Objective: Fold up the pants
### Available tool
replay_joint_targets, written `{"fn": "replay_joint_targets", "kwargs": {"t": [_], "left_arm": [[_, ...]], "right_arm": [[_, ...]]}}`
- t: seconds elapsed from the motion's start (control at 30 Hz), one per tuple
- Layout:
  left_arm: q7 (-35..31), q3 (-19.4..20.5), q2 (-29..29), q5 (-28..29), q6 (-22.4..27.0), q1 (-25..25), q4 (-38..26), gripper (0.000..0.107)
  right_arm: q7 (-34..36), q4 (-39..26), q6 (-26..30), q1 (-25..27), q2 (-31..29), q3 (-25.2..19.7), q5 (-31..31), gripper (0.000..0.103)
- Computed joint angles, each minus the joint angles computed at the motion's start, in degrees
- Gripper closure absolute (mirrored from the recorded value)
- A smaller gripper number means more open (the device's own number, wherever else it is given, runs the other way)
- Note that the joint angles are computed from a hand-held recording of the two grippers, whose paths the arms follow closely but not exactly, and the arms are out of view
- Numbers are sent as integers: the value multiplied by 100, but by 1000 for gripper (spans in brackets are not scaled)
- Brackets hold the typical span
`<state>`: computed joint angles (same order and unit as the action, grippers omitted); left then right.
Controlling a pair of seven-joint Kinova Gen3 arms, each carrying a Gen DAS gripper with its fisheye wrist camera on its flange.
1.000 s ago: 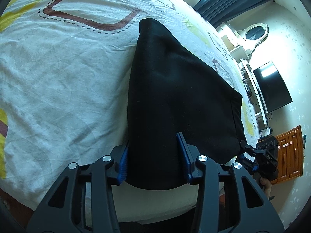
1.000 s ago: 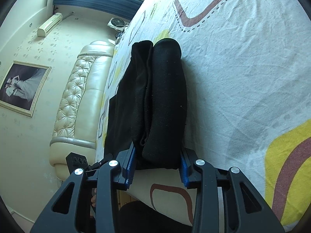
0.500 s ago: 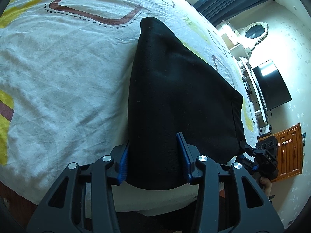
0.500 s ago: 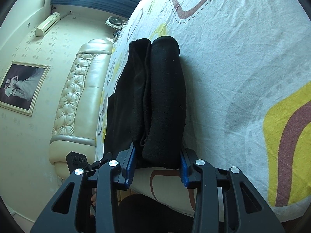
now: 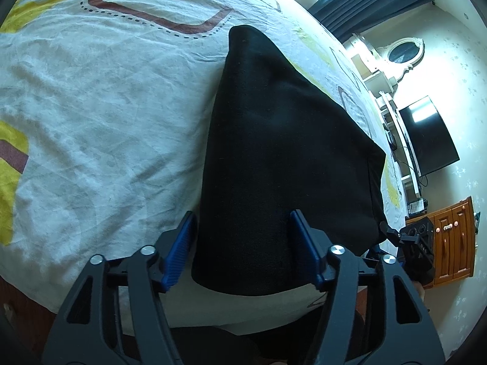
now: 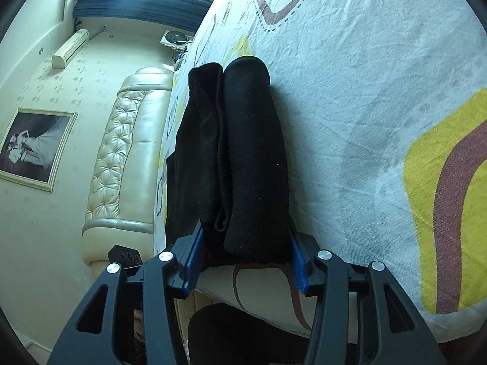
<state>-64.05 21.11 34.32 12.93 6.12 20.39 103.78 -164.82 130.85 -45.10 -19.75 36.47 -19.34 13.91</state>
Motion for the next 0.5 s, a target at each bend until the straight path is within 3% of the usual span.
{"fn": "replay_joint_targets", "kwargs": {"t": [0.1, 0.17, 0.33, 0.5], "left_arm": [[-41, 495, 81, 43, -336, -430, 212, 28], [23, 504, 42, 22, -385, -413, 264, 20], [227, -522, -151, -153, 186, 624, 30, 8], [597, -1431, -275, -481, 701, 1561, -156, 7]], "right_arm": [[23, 97, -200, -32, 16, 23, -90, 46], [60, 148, -199, -112, -56, 55, -203, 40], [219, 204, 185, -441, -335, 144, -621, 31], [278, 284, 576, -745, -573, 168, -1118, 30]]}}
